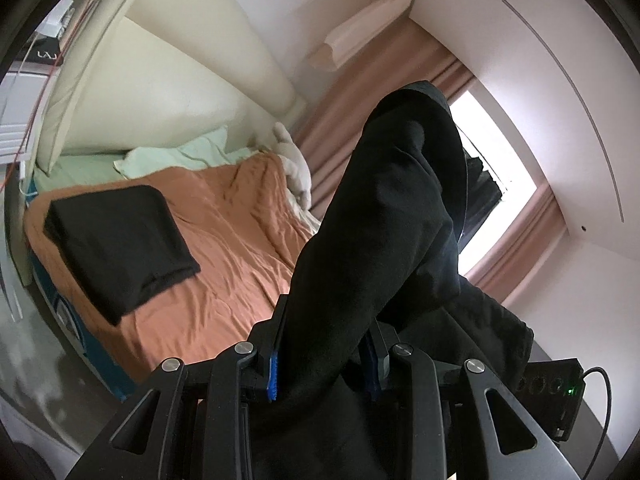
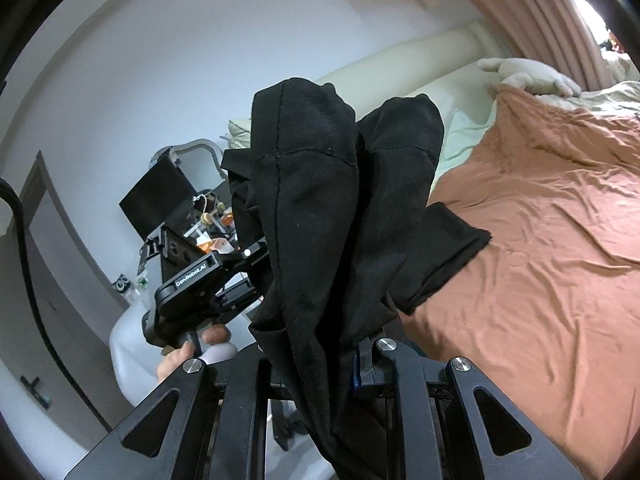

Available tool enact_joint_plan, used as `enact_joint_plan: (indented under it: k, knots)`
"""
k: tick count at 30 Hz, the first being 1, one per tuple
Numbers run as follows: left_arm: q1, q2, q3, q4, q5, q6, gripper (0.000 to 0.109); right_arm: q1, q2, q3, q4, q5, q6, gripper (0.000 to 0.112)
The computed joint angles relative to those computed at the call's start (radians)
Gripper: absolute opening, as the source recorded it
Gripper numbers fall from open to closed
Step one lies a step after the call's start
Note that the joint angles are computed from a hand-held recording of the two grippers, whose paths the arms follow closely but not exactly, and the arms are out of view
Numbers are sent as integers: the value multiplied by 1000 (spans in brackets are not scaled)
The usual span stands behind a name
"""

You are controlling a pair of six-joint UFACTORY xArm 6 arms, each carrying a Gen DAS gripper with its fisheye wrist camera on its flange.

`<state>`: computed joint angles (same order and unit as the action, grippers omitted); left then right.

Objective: Fold large clothes
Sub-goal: 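Carry the held black shirt with both tools toward the bed's headboard side, then lower the held shirt onto the bedspread with both tools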

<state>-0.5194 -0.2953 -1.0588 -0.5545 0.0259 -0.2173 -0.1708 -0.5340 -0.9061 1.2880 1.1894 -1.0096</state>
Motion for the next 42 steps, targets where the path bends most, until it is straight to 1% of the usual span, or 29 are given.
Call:
enact_joint_plan:
  k: [1, 3, 4, 10, 13, 16, 18, 22, 26, 29, 32, 34, 36, 38, 42]
  knots:
    - [13, 9, -11, -23, 2, 26, 31, 20, 26, -18, 5, -10, -2, 18]
    - [45, 30, -37, 2, 24, 24, 31, 64, 64, -47, 5, -38, -4, 18]
    - [60, 44, -56, -23, 35, 52, 31, 89, 80, -60, 1, -58, -5, 18]
    - [161, 150, -219, -348, 118, 379, 30, 206, 240, -210, 8, -141, 4, 18]
    - [213, 194, -290, -389, 156, 452, 29, 264, 318, -292, 27, -186, 6, 18]
    - [272, 236, -357, -322, 191, 438, 29, 317, 408, -389, 39, -217, 17, 18]
    - [312, 262, -400, -283, 216, 422, 29, 356, 484, -480, 38, -236, 38, 18]
    - [390, 315, -494, -178, 268, 371, 29, 418, 597, -617, 44, -259, 66, 18]
    - [449, 362, -577, -51, 321, 300, 29, 466, 712, -751, 37, -262, 108, 18]
    - [490, 425, -668, 30, 388, 249, 29, 493, 797, -842, 35, -256, 138, 18]
    - [512, 484, -730, 65, 432, 230, 29, 511, 879, -916, 31, -249, 160, 18]
    - [519, 522, -761, 81, 444, 225, 29, 511, 936, -968, 33, -240, 172, 18]
    - [520, 565, -796, 123, 452, 201, 29, 506, 1000, -1026, 39, -231, 191, 19]
    - [522, 635, -870, 163, 479, 171, 29, 499, 1082, -1111, 38, -217, 248, 19]
    - [522, 779, -1011, 167, 519, 150, 29, 480, 1242, -1288, 6, -185, 320, 19]
